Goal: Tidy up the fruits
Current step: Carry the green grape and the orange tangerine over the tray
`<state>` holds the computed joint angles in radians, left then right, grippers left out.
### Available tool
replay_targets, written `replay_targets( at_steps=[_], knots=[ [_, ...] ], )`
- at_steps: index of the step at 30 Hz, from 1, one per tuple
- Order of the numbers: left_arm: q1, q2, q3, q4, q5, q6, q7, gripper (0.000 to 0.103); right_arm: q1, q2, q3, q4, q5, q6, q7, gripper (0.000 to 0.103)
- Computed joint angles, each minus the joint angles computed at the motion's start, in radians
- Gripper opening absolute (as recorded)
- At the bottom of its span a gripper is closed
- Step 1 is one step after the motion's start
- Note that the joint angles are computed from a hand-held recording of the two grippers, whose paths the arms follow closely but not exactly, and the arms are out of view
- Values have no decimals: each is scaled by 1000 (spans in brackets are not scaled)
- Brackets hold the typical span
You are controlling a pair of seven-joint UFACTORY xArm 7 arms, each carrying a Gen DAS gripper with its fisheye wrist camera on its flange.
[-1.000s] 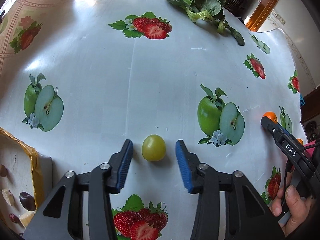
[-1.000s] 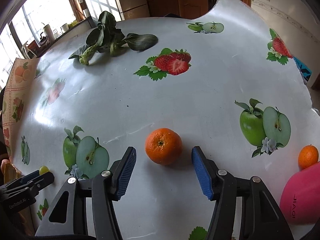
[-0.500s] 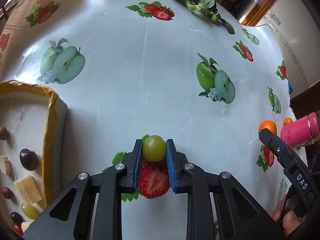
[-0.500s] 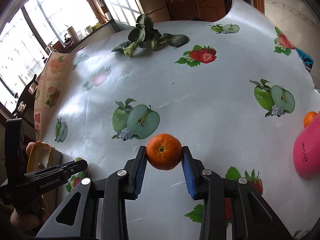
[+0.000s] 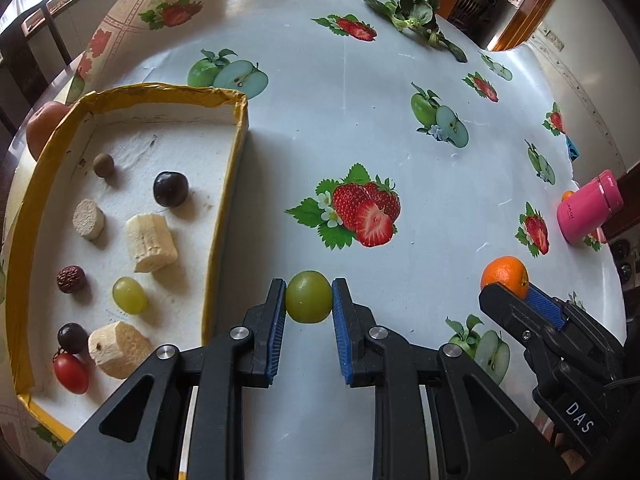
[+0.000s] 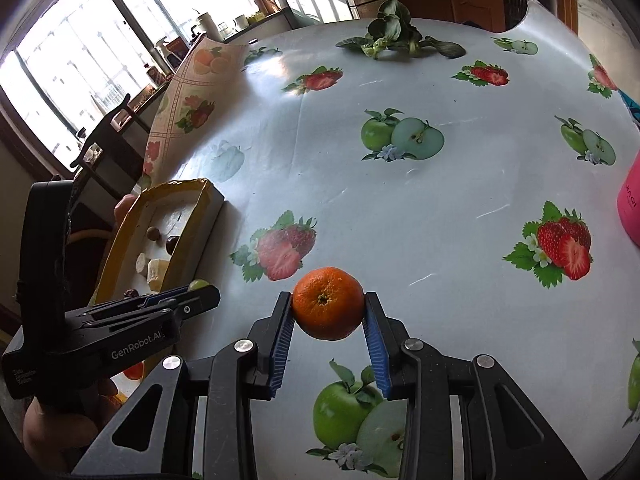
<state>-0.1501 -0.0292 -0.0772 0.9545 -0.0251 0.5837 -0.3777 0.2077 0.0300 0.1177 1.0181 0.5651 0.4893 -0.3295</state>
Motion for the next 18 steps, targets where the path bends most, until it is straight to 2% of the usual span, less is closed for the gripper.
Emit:
replay_targets(
  at_steps=[8, 18],
  knots=[
    [37, -134, 14, -103, 57, 3, -24, 20, 75, -74, 29, -47, 4, -11, -6, 35],
    [97, -239, 36, -205, 64, 7, -19, 20, 150, -74, 50, -35, -20, -15, 15, 35]
  ],
)
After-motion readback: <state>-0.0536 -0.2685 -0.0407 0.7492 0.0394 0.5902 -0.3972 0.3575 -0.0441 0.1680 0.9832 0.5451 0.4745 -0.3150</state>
